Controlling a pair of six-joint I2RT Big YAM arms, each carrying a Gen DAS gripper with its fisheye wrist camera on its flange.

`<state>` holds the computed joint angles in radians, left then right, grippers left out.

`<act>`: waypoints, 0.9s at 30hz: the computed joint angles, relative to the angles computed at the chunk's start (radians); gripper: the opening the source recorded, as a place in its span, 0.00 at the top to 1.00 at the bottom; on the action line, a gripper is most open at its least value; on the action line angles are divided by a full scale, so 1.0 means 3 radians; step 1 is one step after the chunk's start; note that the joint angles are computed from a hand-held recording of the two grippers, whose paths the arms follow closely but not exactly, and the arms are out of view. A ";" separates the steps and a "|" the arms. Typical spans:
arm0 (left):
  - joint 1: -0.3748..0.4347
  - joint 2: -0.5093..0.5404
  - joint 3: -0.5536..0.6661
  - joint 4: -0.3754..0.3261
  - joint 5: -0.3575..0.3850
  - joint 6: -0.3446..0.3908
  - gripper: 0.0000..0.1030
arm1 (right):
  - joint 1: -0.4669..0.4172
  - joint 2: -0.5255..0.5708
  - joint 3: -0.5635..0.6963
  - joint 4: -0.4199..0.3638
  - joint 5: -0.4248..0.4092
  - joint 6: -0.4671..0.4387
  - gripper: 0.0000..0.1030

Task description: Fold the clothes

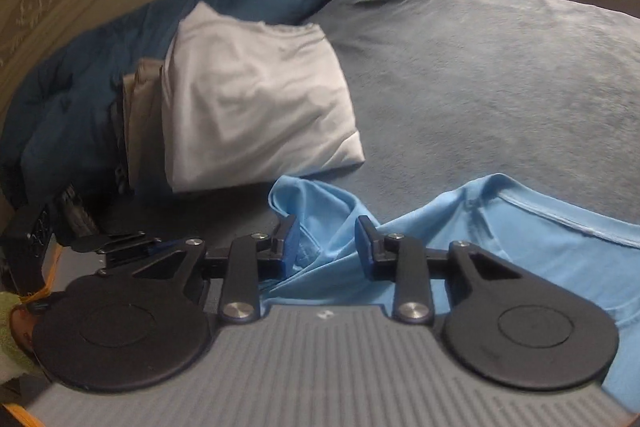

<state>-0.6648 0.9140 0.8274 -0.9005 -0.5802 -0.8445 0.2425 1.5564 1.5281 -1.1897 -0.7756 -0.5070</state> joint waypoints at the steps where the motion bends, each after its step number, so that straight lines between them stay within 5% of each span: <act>1: -0.0004 0.0000 -0.0056 0.0130 0.0009 0.0110 0.80 | 0.0080 0.0012 0.0013 -0.0018 0.0074 -0.0016 0.72; 5: 0.0003 0.0016 -0.0249 0.0620 0.0091 0.0579 0.80 | 0.0343 0.0202 0.0202 -0.0332 0.0301 -0.0194 0.72; 8: 0.0017 0.0052 -0.0339 0.0845 0.0131 0.0915 0.80 | 0.0485 0.0255 0.0210 -0.0298 0.0540 -0.0377 0.71; 17: 0.0121 0.0020 -0.0550 0.1180 0.0332 0.1212 0.82 | 0.0743 0.0542 0.0381 -0.0426 0.0869 -0.0607 0.69; 19: 0.0161 -0.0016 -0.0583 0.1224 0.0409 0.1215 0.82 | 0.0754 0.0609 0.0490 -0.0577 0.0887 -0.0586 0.81; 20: 0.0175 -0.0032 -0.0599 0.1247 0.0435 0.1222 0.82 | 0.0750 0.0632 0.0550 -0.0657 0.0863 -0.0551 0.96; 25: 0.0242 -0.0155 -0.0687 0.1345 0.0543 0.1116 0.80 | 0.0670 0.0693 0.0843 -0.1046 0.0400 -0.0104 0.97; 27: 0.0314 -0.0218 -0.0713 0.1380 0.0655 0.1132 0.70 | 0.0646 0.0713 0.0877 -0.1134 0.0140 0.0136 0.97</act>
<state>-0.5705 0.8485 0.6134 -0.4866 -0.3836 -0.5050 0.4361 1.7705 1.7912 -1.5298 -0.7336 -0.4662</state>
